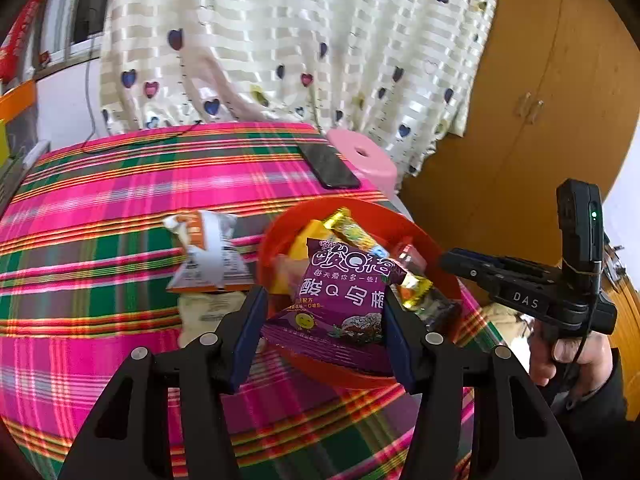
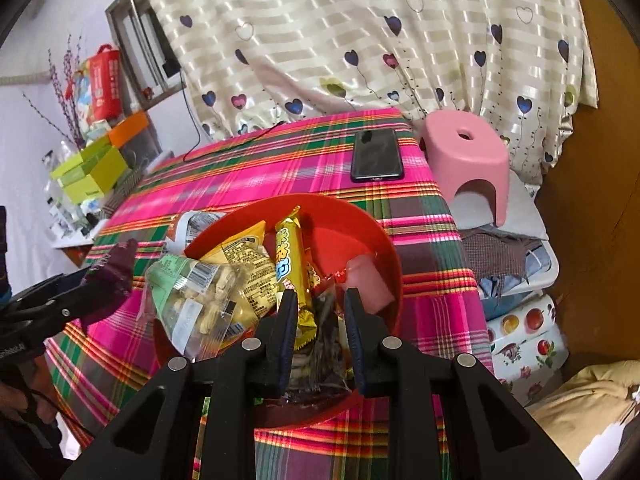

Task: Organize snacks
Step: 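Lower the purple packet and yellow wafer stick into the red basket, opening both tools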

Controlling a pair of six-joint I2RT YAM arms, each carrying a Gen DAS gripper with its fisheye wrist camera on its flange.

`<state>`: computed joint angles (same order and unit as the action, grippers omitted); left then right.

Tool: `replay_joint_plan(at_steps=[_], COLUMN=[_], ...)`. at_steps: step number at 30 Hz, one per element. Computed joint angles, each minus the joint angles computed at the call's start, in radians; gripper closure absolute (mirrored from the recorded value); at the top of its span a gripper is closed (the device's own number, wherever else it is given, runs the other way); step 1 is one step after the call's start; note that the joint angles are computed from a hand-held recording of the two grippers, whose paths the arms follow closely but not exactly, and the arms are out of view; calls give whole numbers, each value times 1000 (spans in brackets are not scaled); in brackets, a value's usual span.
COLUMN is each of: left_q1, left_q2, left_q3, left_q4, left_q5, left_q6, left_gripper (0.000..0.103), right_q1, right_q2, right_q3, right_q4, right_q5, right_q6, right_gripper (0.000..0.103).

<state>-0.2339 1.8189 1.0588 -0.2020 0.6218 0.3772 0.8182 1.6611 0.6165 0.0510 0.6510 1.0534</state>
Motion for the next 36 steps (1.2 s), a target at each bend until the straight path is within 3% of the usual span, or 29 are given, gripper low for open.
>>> replay_joint_plan(at_steps=[17, 28, 36], left_q1=[-185, -251, -257], left_q2=[55, 77, 42], left_q3=[32, 44, -13], left_q4=[11, 1, 82], left_q5=[-28, -56, -108], left_q6=[6, 65, 43], left_gripper=[47, 45, 40], right_q1=[25, 20, 37], right_q2=[-51, -88, -103], right_q3=[-70, -115, -115], right_q4=[2, -2, -28], right_q5=[19, 28, 41], right_q6=[59, 96, 116], right_gripper=[81, 81, 81])
